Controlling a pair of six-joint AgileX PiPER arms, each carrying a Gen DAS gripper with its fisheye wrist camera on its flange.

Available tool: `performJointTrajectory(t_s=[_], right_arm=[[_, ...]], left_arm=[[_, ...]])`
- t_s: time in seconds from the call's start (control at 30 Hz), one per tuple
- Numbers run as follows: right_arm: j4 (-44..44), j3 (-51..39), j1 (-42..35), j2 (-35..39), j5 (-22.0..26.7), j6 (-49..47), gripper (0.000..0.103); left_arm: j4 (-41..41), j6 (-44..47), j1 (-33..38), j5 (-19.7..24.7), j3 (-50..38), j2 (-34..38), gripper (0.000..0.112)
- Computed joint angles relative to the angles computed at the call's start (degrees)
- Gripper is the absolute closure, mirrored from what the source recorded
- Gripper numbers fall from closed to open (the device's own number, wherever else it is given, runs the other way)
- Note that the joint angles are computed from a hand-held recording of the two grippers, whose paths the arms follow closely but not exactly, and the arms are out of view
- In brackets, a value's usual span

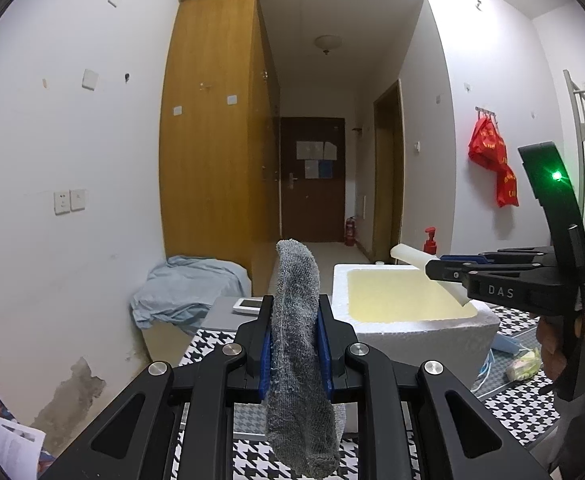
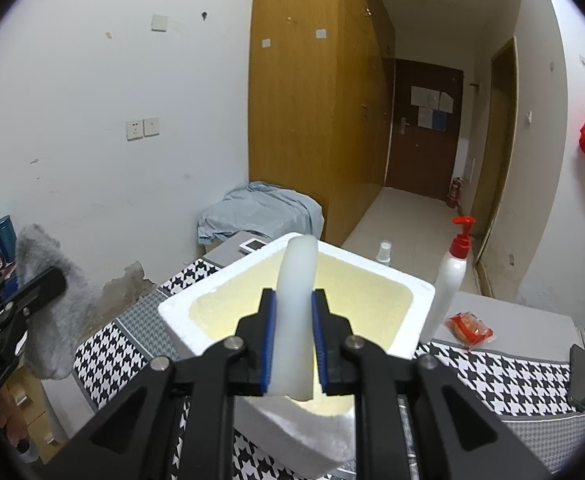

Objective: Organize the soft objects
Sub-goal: 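Lower the white roll into the foam box and open the right gripper, then move the left gripper over the box and release the grey sock inside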

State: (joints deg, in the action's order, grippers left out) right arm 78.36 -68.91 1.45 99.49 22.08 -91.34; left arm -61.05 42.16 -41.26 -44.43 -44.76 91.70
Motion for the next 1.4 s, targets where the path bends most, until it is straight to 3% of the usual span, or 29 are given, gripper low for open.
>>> performJointTrajectory(t_s=[0.43, 0.53, 0.6, 0.7, 0.97, 1.4], right_arm=[[-13.21, -5.92, 2.03, 4.68, -2.98, 15.51, 0.080], [-15.57, -6.09, 2.19, 4.60, -3.14, 18.43, 0.057], [-12.20, -4.71, 2.38, 3.71, -3.87, 14.64, 0.026], [-3.09, -1.89, 2.98, 2.05, -6.07, 5.06, 0.012], [2.33, 0.82, 1.66, 0.33, -5.55, -0.48, 0.012], [11.82, 6.37, -0.95, -4.19, -8.99, -9.18, 0.011]], left_arm=[[4.73, -2.80, 3.24, 3.43, -0.30, 0.44, 0.092], [4.23, -1.41, 3.60, 4.06, -1.19, 0.70, 0.092], [3.74, -0.53, 3.96, 4.61, -1.72, 0.73, 0.092], [2.74, 0.84, 4.68, 5.91, -3.06, 1.01, 0.092], [5.02, 0.46, 6.72, 10.52, -6.55, 2.08, 0.092], [12.78, -4.24, 7.77, 18.21, -13.18, 3.98, 0.092]])
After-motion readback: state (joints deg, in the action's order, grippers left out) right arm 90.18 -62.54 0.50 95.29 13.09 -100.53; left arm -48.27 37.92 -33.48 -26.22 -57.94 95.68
